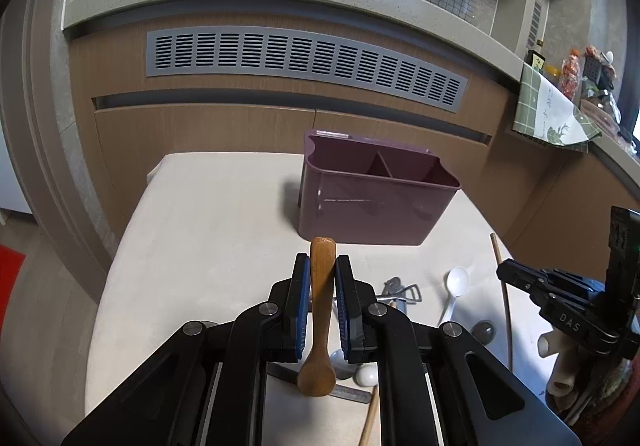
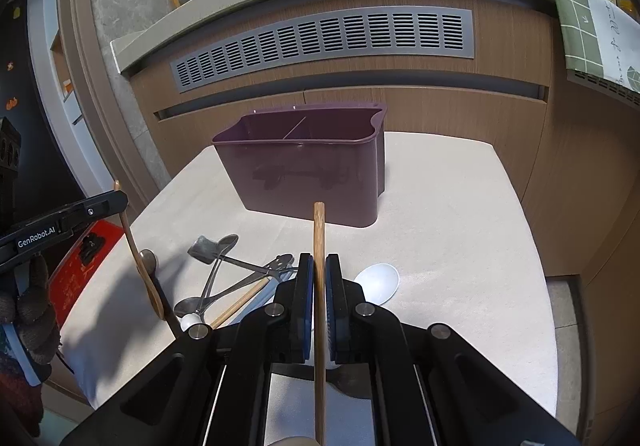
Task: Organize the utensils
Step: 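Carry the wooden spoon and chopstick into the maroon caddy and open both tools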
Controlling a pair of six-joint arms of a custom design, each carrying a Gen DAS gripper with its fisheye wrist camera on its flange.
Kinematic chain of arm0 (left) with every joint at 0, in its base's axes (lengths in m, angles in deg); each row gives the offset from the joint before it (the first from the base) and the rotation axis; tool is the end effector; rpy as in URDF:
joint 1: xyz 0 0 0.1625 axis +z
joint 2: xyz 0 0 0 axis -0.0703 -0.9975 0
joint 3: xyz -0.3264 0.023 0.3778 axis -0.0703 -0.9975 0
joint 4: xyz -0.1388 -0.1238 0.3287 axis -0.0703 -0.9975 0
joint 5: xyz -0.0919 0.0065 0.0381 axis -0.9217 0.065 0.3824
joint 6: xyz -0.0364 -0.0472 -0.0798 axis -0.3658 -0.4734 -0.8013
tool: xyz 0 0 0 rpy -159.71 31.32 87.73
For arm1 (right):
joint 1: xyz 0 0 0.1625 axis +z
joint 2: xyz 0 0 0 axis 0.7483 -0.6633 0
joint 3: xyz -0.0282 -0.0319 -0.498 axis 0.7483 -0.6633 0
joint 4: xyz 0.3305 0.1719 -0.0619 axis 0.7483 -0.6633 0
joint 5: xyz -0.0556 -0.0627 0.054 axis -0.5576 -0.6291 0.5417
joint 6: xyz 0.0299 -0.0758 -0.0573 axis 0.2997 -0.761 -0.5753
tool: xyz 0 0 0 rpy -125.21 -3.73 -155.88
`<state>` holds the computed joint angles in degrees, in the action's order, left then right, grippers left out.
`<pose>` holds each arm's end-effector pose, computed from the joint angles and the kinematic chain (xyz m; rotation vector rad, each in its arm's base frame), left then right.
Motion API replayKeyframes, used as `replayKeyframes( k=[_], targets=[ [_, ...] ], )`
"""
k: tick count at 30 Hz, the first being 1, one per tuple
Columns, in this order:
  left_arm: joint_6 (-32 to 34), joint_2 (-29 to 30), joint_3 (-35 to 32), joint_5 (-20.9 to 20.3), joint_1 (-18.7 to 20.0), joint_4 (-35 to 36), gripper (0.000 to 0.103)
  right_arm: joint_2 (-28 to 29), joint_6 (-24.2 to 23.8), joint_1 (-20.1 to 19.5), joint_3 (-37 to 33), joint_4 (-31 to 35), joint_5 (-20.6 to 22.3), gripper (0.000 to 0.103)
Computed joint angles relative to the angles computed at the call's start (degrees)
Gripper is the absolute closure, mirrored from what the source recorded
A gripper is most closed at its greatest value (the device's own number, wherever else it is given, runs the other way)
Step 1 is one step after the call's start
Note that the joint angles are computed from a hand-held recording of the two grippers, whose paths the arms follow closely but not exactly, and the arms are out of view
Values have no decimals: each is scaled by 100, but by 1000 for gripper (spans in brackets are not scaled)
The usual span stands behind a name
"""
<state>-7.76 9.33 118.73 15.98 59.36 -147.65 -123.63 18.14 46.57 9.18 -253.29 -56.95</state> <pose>-0.2204 -0.6785 0.1927 0.3795 2.3321 -1.1364 0.1793 -0.7180 0.1730 0.8259 -2.5259 0.8867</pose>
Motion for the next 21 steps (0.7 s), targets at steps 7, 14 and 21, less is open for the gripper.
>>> replayKeyframes(
  k=[7,14,21],
  targets=[
    [397,21,-102,-69,-125,-388,90,-37,73,25,-97,-121,172,98],
    [1406,80,-1181,-700,-292,-526,90,-111,-62,308,-611,-454,609,98],
    [2160,589,-2866,-1218,-177,-246,90,226,-446,779,-2160,-369,863,98]
  ],
)
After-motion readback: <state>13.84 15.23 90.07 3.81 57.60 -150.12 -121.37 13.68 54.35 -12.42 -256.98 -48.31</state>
